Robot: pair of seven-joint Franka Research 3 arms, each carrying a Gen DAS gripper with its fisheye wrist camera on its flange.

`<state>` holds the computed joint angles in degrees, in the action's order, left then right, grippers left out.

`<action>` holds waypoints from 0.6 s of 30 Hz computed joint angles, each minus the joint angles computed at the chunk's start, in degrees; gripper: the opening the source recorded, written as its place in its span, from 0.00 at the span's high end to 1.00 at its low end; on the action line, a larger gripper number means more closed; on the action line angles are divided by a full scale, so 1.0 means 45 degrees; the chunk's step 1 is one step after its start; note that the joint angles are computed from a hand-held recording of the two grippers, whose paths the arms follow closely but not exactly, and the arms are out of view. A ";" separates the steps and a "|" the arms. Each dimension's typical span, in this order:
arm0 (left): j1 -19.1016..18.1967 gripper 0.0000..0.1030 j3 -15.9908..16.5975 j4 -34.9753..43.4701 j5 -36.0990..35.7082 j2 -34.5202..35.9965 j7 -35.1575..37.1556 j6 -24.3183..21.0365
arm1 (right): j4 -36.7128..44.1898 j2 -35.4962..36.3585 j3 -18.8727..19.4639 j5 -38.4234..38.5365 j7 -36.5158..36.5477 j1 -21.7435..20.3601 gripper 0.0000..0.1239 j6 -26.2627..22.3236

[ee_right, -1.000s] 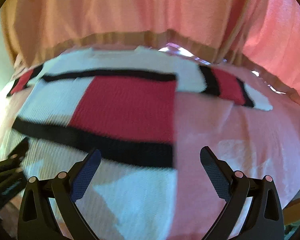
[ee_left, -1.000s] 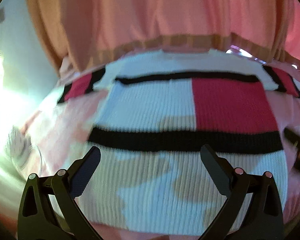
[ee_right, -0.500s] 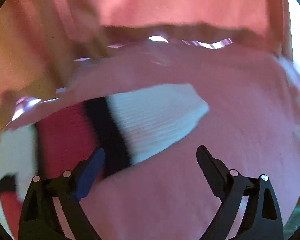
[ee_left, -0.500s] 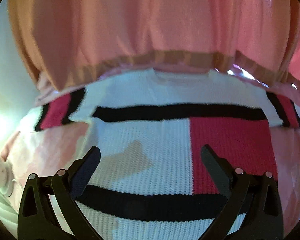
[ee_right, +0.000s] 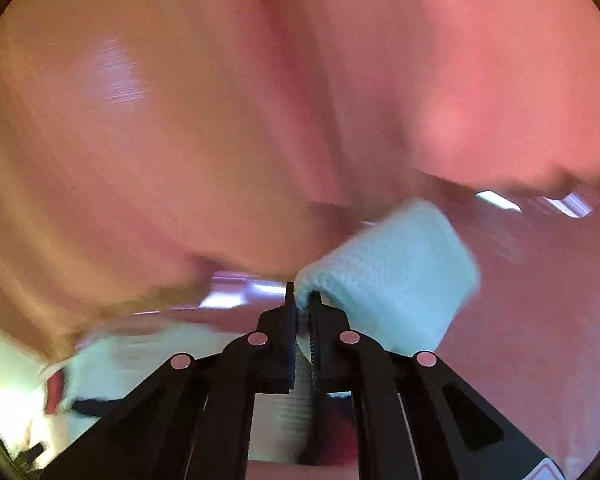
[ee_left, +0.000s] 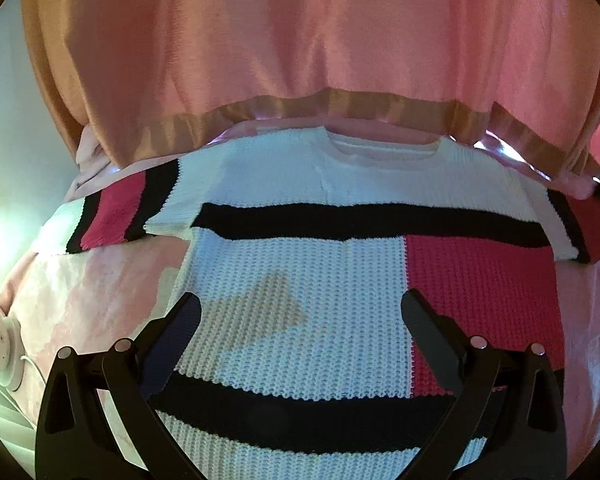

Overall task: Fold small clothes
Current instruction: 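Grasp the striped sleeve cuff with the right gripper and lift it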

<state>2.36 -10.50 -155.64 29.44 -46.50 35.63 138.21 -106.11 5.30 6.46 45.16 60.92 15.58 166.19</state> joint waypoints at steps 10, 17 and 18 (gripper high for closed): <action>0.0487 0.05 0.1024 -0.1043 -0.0369 -0.1809 0.0448 0.0681 | 0.3325 0.2679 0.1101 -0.5327 0.2015 0.4655 0.84 -0.1584; 0.1244 0.05 0.2170 -0.1137 -0.1259 -0.0775 0.1431 0.2550 | -0.1318 -0.0158 -0.1368 -1.1658 0.7191 0.5307 0.45 0.1108; 0.1312 0.05 0.2329 -0.0931 -0.1463 -0.0158 0.1666 0.2842 | -0.1972 -0.0507 -0.1979 -1.3599 0.8741 0.5278 0.45 0.0899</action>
